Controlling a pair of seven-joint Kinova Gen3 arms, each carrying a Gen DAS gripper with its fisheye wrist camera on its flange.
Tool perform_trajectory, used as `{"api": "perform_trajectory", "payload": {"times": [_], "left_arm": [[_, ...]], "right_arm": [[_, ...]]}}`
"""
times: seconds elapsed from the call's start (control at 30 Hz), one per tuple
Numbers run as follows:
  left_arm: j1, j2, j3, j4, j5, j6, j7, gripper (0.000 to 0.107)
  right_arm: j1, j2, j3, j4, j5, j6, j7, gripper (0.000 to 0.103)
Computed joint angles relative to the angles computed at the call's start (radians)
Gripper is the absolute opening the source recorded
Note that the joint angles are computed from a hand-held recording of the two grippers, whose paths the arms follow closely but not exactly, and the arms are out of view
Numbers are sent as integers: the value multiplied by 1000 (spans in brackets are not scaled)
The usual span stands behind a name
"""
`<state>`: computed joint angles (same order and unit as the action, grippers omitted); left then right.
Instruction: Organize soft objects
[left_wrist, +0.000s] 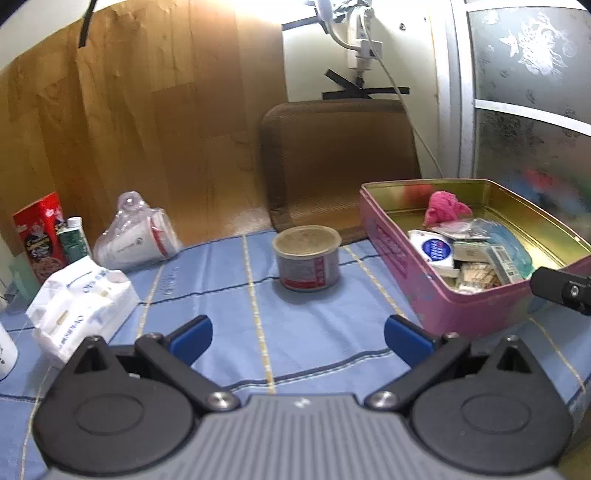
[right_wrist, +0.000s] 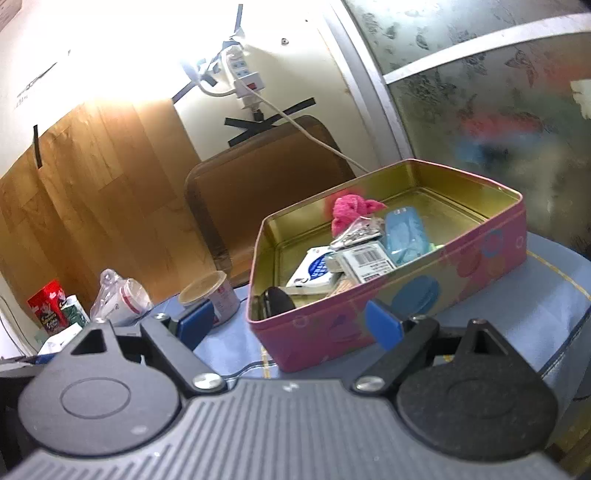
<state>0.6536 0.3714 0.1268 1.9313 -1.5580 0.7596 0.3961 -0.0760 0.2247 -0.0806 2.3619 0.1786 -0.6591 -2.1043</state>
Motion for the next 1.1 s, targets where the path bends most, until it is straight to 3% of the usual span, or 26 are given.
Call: {"api": "perform_trajectory", "payload": {"times": [0.23, 0.53, 0.8, 1.1], "left_arm": [[-19, -15, 2, 35, -23, -6, 42, 103], [-51, -35, 22, 72, -66, -30, 93, 103], [-51, -39, 34, 83, -69, 1, 103, 103], [-25, -20, 26, 72, -23, 76, 77, 103]], "right_arm": [[-45, -4, 0, 3, -57, 7, 62, 91], [-123, -7, 4, 32, -186, -68, 216, 91], [-144, -1, -2, 34, -221, -82, 250, 91], [-182, 17, -9, 47, -269, -135, 287, 99]]}}
